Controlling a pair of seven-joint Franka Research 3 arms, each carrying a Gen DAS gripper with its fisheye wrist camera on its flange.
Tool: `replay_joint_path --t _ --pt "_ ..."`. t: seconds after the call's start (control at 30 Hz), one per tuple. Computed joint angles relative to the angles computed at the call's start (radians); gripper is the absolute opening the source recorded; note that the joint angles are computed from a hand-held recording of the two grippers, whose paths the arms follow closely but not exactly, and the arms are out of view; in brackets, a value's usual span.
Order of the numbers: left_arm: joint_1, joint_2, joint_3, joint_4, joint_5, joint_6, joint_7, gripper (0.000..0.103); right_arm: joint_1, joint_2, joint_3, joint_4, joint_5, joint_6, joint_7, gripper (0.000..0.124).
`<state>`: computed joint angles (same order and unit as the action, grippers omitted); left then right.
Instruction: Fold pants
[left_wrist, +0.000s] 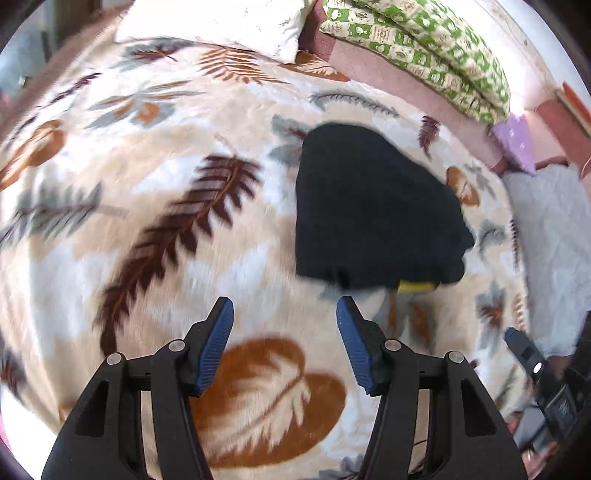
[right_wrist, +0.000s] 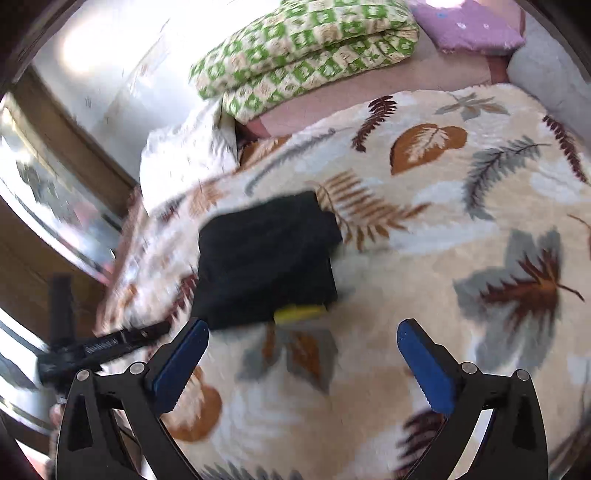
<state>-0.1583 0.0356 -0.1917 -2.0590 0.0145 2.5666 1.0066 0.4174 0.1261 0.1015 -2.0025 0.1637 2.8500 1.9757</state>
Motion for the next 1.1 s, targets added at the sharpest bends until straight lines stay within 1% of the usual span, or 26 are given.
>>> replay_joint_path --t 0.07,0.1,0.17,0.23,0.27,0.3,0.37,0.4,0.43,0.47,0.5,0.57,0.63,0.77,0.9,1.1 --pt "-0.016 -0.022 -0.006 -0.047 0.104 0.025 -0.114 0.057 0.05 -0.025 -0.039 -0.028 -0.215 -0.05 0.147 0.103" --pt "-0.023 -0.036 -0.01 -0.075 0.172 0.04 -0.194 0.057 0.058 -0.037 -0.038 -0.046 -0.275 -0.057 0.184 0.103" --pt "-0.03 -0.056 -0.017 -0.112 0.302 0.066 -0.33 0.057 0.061 -0.052 -0.03 -0.072 -0.354 -0.054 0.246 0.103" --pt "-0.035 -0.069 -0.033 -0.121 0.512 0.036 -0.506 0.057 0.062 -0.068 -0.026 -0.094 -0.455 -0.055 0.335 0.103" --pt "-0.038 -0.074 -0.039 -0.122 0.575 0.016 -0.557 0.057 0.059 -0.08 -0.022 -0.108 -0.494 -0.055 0.366 0.103" --pt "-0.043 -0.077 -0.05 -0.117 0.676 -0.024 -0.635 0.057 0.053 -0.085 -0.015 -0.114 -0.512 -0.052 0.379 0.103" --pt "-0.05 -0.091 -0.056 -0.125 0.762 -0.051 -0.719 0.057 0.044 -0.095 -0.006 -0.128 -0.561 -0.038 0.42 0.103" --pt "-0.05 -0.099 -0.055 -0.134 0.781 -0.048 -0.757 0.057 0.04 -0.105 -0.002 -0.139 -0.59 -0.032 0.443 0.103" --pt "-0.05 -0.104 -0.051 -0.142 0.77 -0.034 -0.759 0.058 0.036 -0.11 0.002 -0.143 -0.64 -0.028 0.48 0.103" --pt "-0.049 -0.108 -0.045 -0.149 0.749 -0.014 -0.755 0.058 0.033 -0.118 0.006 -0.144 -0.734 -0.04 0.547 0.103" --pt "-0.048 -0.111 -0.044 -0.152 0.742 -0.011 -0.76 0.058 0.029 -0.122 0.013 -0.141 -0.787 -0.055 0.584 0.103" --pt "-0.048 -0.109 -0.051 -0.146 0.76 -0.035 -0.778 0.058 0.02 -0.13 0.024 -0.142 -0.877 -0.065 0.649 0.103" --pt "-0.055 -0.107 -0.057 -0.14 0.765 -0.06 -0.772 0.058 0.012 -0.135 0.033 -0.143 -0.926 -0.068 0.686 0.103" --pt "-0.069 -0.099 -0.064 -0.131 0.771 -0.084 -0.773 0.059 0.007 -0.133 0.045 -0.138 -0.964 -0.089 0.702 0.103" --pt "-0.081 -0.092 -0.064 -0.121 0.764 -0.098 -0.75 0.059 0.005 -0.131 0.045 -0.143 -0.952 -0.082 0.691 0.103" --pt "-0.083 -0.103 -0.059 -0.129 0.753 -0.08 -0.721 0.059 0.0 -0.131 0.042 -0.153 -0.923 -0.072 0.683 0.103"
